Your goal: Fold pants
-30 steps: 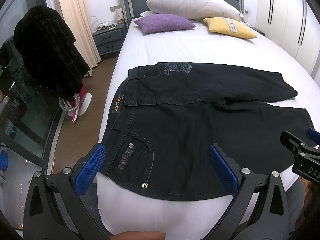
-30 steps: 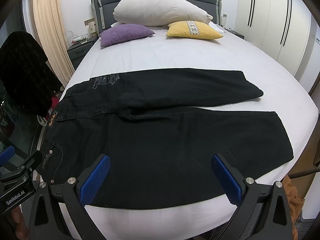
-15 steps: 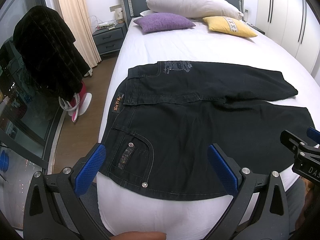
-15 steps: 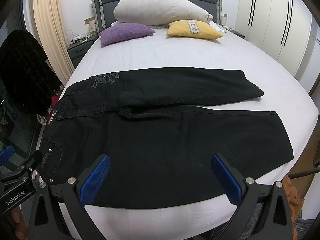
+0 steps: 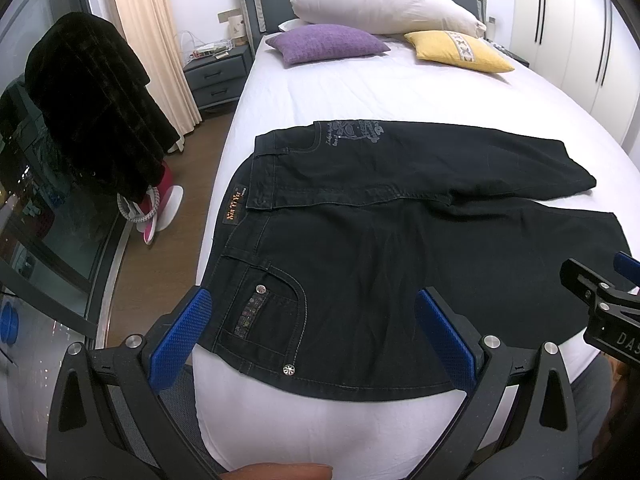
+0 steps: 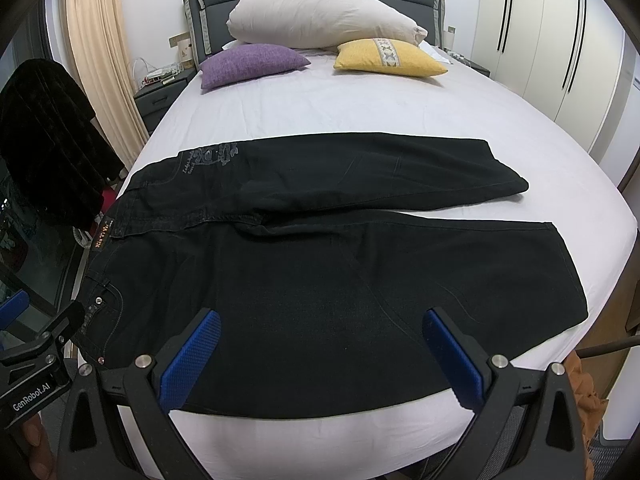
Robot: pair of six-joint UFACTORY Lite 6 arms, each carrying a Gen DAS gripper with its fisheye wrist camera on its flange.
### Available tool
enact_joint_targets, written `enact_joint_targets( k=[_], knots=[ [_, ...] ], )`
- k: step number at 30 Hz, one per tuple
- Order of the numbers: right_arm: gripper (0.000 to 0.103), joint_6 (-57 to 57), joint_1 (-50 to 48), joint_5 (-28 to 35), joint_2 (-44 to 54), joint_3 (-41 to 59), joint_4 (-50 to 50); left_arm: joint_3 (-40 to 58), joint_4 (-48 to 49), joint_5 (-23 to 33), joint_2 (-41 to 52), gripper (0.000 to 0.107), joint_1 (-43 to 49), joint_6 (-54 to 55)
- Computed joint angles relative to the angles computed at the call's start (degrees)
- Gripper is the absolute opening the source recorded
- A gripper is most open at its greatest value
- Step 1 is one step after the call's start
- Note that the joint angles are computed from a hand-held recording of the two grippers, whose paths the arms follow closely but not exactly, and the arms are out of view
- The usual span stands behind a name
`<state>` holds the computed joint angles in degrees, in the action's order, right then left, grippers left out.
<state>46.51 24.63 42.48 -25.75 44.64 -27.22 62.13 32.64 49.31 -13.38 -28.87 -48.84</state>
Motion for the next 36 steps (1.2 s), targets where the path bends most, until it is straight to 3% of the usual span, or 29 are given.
enact_joint_targets(
  k=[18, 36],
  knots=[
    [0.103, 0.5, 0.0, -0.9, 0.0, -1.2, -0.2, -3.3, 0.7, -1.3, -1.3, 0.103, -0.1, -1.3],
    [0.103, -2.2, -1.8, -2.5, 2.6, -0.9, 1.8, -0.2, -1.6, -1.5, 2.5, 0.103, 1.0, 1.4]
  ],
)
